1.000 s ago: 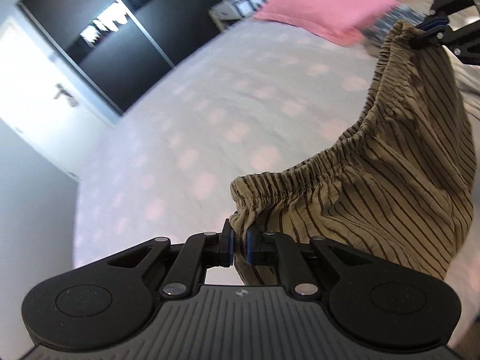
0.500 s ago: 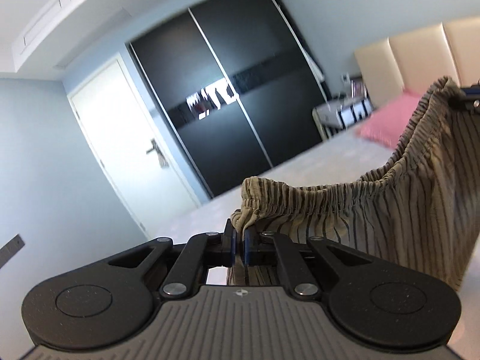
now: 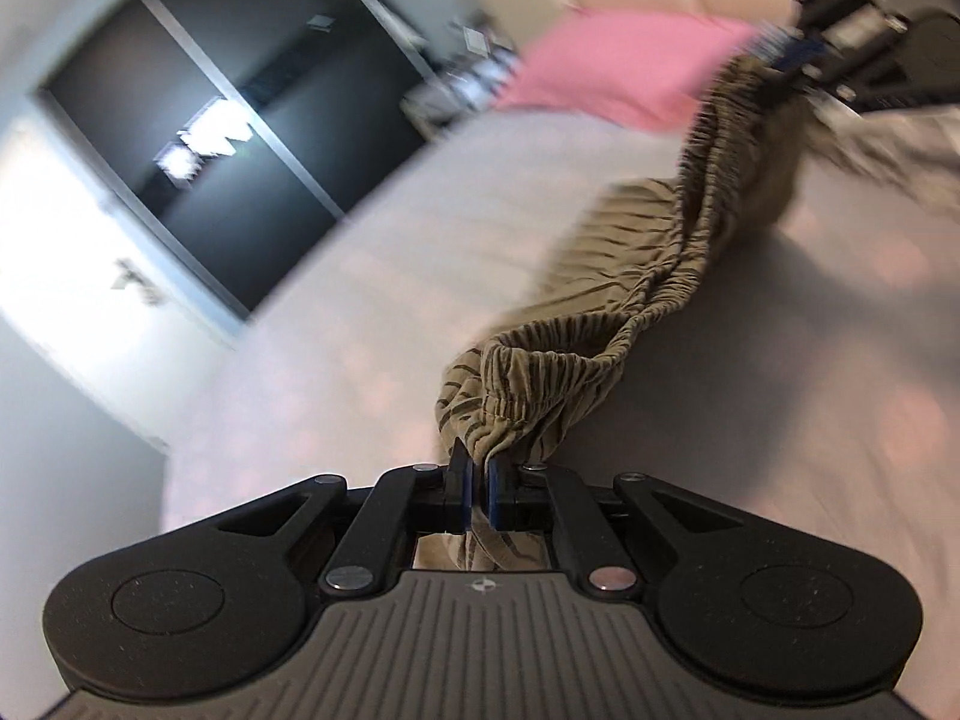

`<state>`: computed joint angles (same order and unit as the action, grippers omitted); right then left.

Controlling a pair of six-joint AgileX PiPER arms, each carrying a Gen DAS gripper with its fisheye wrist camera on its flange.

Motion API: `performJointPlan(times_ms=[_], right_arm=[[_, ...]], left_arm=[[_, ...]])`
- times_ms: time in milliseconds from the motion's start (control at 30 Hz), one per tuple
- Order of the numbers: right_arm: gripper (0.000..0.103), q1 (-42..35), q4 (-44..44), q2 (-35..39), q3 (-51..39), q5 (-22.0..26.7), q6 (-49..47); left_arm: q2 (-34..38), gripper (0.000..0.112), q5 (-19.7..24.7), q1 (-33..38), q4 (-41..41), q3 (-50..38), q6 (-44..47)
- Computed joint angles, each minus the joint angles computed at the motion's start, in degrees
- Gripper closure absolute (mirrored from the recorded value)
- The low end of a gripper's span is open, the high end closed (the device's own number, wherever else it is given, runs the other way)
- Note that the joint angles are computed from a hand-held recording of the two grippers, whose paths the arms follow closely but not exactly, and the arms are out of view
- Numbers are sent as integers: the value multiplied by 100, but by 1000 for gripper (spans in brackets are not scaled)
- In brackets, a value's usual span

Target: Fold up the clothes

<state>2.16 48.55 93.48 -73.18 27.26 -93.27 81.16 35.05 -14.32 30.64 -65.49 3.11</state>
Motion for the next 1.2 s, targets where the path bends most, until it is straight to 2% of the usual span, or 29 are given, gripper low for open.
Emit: performJointPlan(times_ms=[133, 200, 333, 500, 633, 800, 967, 1067, 1200], right_arm=[[97, -127, -81, -91, 792, 134, -164], [98, -166, 43, -156, 1202, 72, -470], [98, -383, 92, -282, 1655, 330, -691], [98, -883, -107, -427, 1785, 1134, -887], [98, -1393, -312, -664, 1882, 1928, -988], [98, -1523, -815, -734, 2017, 2344, -1089], [98, -1468, -1422, -669, 2180, 2439, -1102], [98, -1340, -1701, -647, 2350, 2133, -1099], [95, -1050, -2057, -655, 2124, 2222, -602]], left_arm=[[-248, 110, -260, -186, -281, 1011, 107], [-350, 110, -367, -351, -148, 1467, -56], [-622, 110, -480, -717, 101, 2262, -401], [-1123, 111, -192, -947, -615, 2574, 334], [-1365, 111, 9, -1043, -856, 2715, 518], [-1639, 111, 163, -1399, -969, 3024, 531], [-1568, 111, 305, -1984, -563, 3377, 413], [-1320, 111, 236, -2090, -148, 3516, -27], [-1100, 109, 37, -1924, -79, 3482, -109]])
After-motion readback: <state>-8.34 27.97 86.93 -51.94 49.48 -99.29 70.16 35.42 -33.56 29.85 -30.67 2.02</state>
